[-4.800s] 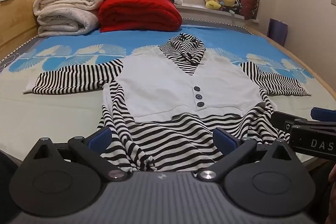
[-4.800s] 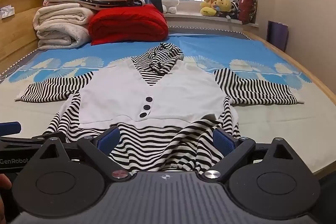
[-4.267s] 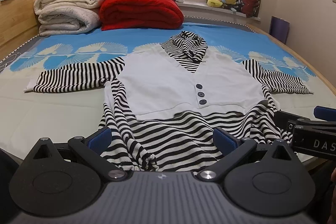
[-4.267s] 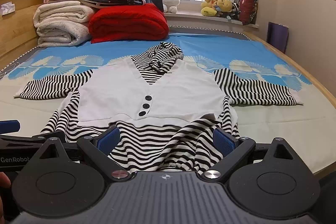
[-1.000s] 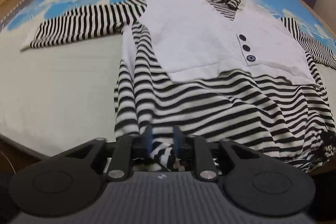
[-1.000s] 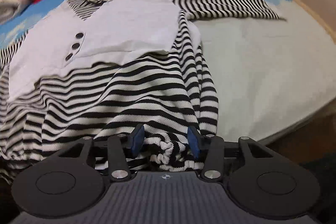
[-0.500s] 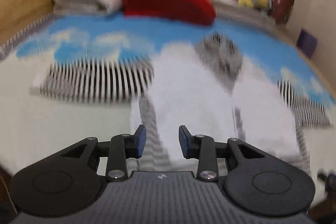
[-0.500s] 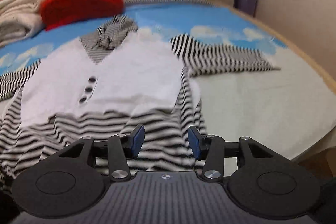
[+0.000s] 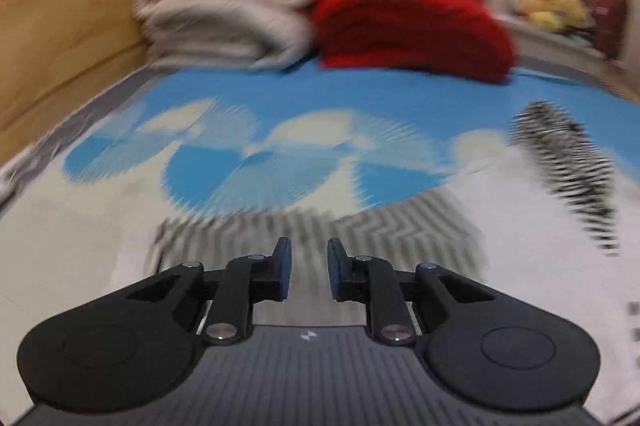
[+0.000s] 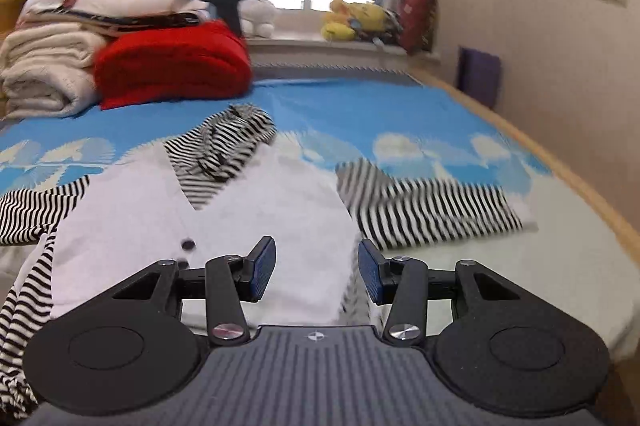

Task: Fold small clothes

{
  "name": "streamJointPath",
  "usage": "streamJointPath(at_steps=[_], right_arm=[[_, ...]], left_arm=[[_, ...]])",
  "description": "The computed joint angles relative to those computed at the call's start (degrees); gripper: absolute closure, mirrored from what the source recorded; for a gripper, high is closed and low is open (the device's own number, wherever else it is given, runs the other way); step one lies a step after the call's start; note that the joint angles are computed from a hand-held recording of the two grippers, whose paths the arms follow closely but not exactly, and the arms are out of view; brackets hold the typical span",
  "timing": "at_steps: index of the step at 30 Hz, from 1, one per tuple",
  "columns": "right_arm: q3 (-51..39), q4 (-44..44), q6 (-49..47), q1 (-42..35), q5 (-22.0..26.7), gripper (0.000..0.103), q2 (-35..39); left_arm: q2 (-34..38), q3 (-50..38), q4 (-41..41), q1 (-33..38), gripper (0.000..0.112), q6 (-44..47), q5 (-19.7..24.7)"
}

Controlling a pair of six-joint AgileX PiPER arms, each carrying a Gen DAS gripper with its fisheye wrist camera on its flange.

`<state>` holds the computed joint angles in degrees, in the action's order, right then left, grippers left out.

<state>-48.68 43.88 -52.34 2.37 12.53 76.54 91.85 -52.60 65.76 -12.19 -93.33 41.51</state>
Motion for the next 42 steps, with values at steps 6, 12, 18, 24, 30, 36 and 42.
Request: streamJointPath(at_steps=[6,12,18,24,30,36,42], right_arm=[[-16.35,-13.61,13.11,7.78,1.36,0.055,11.59],[-38.37,-14.55,17.92,11.85,10.68,0.053,27.30],[-56.23,-16.04,22.69,10.61,18.27,0.050,40.90],[-69.04,-23.40,35.83,8.71,28.12,0.051,49.17],[-72.13,-15.65,28.91,4.80,31.64,0.077,50.34],[-76.90,-17.83,35.47,2.56,35.14,0.077,53.71],[-86.06,-19.18,42.56,1.94,42.58,0.071,60.25]], left_arm=[[3.98,1.88,-3.35,16.00,0.073,-1.12,-5.94],[6.13,0.47,-16.23,27.43,0.073,4.17,-11.95],[6.05,-0.44,-20.28,25.90,0.101,4.24,-8.58],[7.92,-12.15,-9.20,9.77,0.108,1.91,8.88],[12.80,-31.50,-7.33,-8.18,0.109,4.37,7.29],[22.39,-46.49,-34.76,-14.63,0.102,31.01,-13.40],[26.00,-52.41,-36.85,-13.62,0.090,27.14,-1.24]])
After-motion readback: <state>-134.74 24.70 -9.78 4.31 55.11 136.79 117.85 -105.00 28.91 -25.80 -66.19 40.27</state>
